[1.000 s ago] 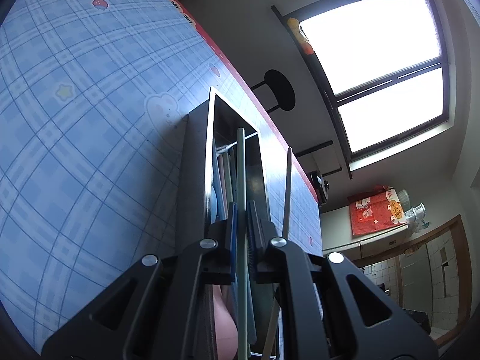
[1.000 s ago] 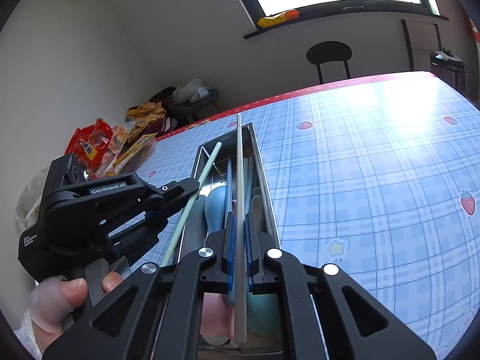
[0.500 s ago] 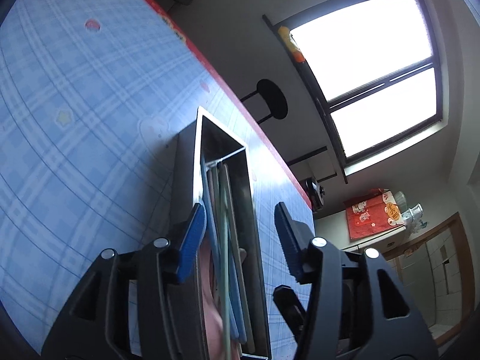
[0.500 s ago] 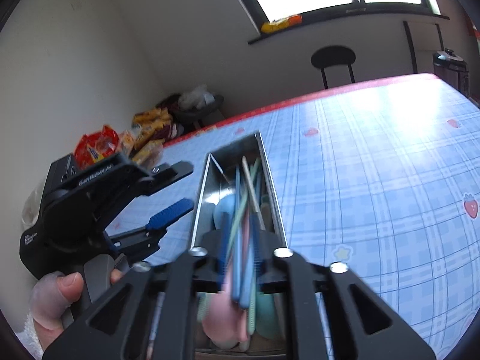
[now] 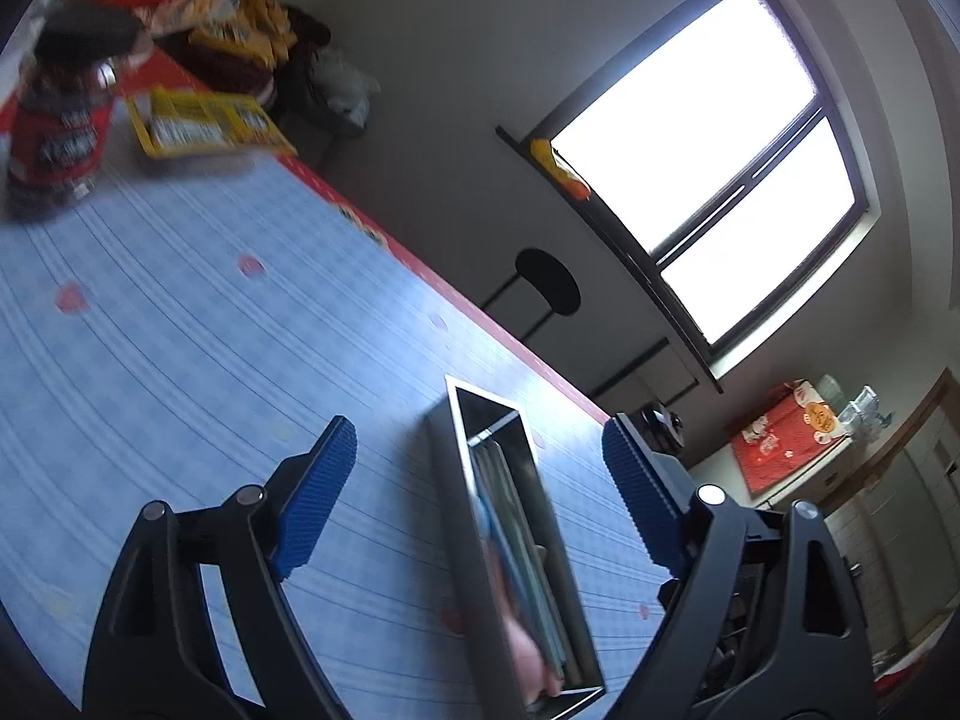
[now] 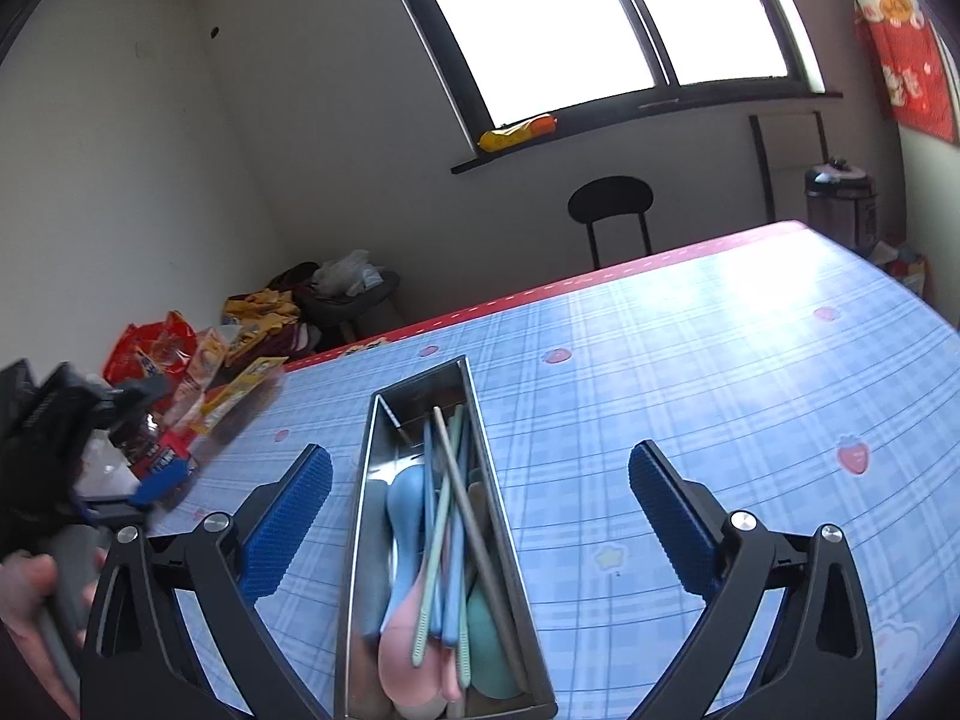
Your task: Organize utensils
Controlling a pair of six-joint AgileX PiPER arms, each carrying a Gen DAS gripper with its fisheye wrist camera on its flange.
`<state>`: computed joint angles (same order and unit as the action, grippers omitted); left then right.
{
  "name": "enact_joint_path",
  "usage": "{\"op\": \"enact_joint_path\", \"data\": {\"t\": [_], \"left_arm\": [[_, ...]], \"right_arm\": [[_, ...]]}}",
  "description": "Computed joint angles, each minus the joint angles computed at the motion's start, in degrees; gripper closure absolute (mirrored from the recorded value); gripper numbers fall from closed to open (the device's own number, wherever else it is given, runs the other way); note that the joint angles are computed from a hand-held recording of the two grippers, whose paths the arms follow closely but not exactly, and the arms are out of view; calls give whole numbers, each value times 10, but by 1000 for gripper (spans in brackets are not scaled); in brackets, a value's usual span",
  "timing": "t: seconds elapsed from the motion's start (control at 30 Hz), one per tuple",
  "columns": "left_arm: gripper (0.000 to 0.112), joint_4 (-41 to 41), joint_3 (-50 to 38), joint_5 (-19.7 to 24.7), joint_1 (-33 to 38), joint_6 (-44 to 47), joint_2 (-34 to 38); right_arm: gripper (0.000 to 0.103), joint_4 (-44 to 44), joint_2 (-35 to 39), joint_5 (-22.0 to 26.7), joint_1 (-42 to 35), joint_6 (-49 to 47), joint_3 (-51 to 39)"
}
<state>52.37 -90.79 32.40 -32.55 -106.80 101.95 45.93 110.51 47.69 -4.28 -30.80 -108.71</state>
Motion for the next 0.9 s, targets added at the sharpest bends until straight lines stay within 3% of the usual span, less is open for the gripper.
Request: {"op": "enact_joint_path", "data": {"t": [0.03, 0.2, 0.43, 0.6, 0.8, 0.9], "left_arm": [[22, 15, 20, 20, -4, 1, -24], [19, 49, 86, 91, -21, 47, -116], [15, 70, 95, 195, -60, 174, -209], [15, 101, 107, 255, -103, 218, -257], [15, 122, 87, 333, -167, 287, -265], [15, 127, 100, 342, -196, 301, -273]], "right_arm": [[6, -10, -6, -7, 4, 3, 3], [6, -46, -72, -73, 25, -3, 62], [6, -146, -157, -58, 53, 44, 62], [6, -208, -217, -34, 74, 75, 66], [6, -272, -275, -37, 106, 118, 107], [6, -293, -290, -37, 118, 137, 121]]}}
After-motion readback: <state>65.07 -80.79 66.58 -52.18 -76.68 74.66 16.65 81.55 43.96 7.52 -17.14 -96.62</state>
